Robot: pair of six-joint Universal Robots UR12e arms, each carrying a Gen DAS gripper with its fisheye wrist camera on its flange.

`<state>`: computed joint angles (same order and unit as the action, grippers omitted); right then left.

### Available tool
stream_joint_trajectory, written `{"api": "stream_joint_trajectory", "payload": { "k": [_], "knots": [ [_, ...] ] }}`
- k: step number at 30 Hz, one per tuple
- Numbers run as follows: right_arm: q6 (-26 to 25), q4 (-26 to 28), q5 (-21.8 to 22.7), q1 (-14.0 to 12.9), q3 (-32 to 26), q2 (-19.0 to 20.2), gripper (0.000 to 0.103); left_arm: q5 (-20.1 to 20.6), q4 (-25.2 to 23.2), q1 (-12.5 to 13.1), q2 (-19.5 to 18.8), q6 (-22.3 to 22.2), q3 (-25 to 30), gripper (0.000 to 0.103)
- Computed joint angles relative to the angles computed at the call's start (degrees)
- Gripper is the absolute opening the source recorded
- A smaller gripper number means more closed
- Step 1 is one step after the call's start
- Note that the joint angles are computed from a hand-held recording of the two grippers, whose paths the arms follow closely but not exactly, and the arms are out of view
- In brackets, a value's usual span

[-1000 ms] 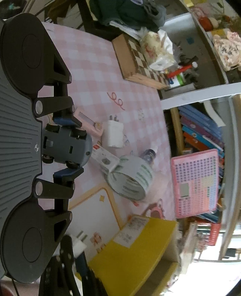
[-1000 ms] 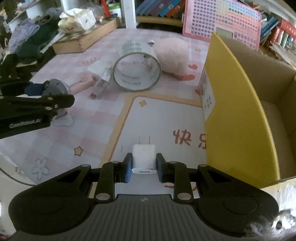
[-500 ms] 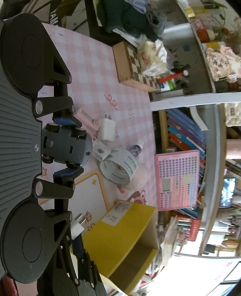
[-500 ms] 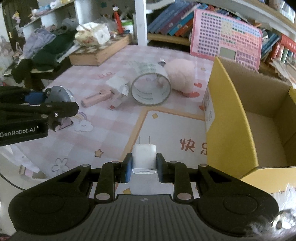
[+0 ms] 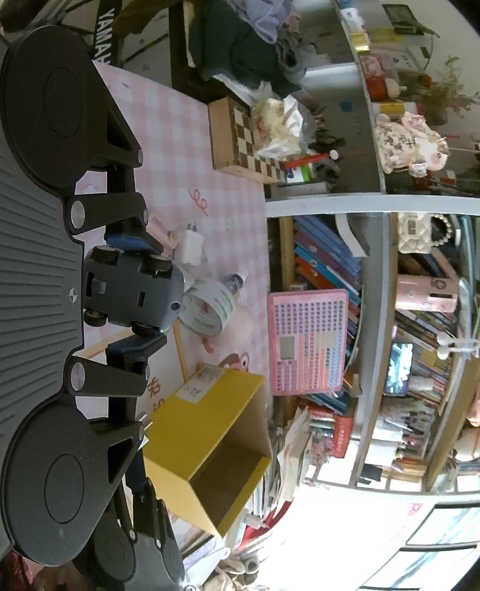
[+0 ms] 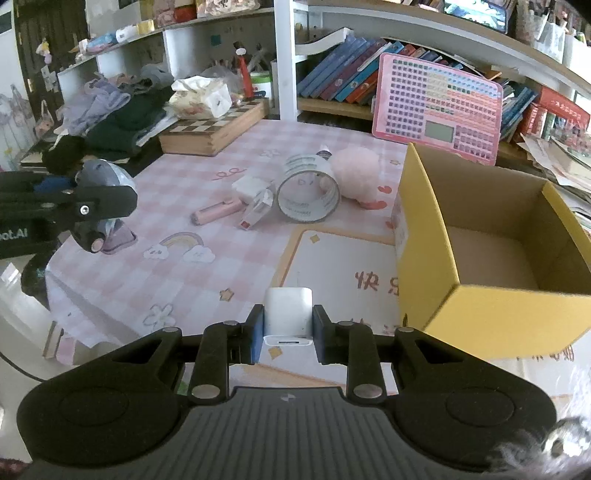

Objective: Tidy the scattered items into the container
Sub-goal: 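Lift the charger and toy car and carry both over the yellow box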

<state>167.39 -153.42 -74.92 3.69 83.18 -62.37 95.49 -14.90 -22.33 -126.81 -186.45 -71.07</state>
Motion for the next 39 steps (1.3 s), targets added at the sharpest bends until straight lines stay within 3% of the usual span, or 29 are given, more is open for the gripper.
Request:
{"api": "stream_joint_trajectory", "payload": {
  "k": [18, 39],
  "knots": [
    [2.57, -4.17, 0.50, -0.50, 7.47, -5.52, 0.025, -0.56, 5.04, -1.37, 4.69, 1.00, -6.96, 0.043],
    [6.67, -8.14, -1.87, -1.46, 13.85, -9.82, 0.025, -4.98, 7.08, -2.59, 5.86, 2.71, -9.12, 0.043]
  ]
}}
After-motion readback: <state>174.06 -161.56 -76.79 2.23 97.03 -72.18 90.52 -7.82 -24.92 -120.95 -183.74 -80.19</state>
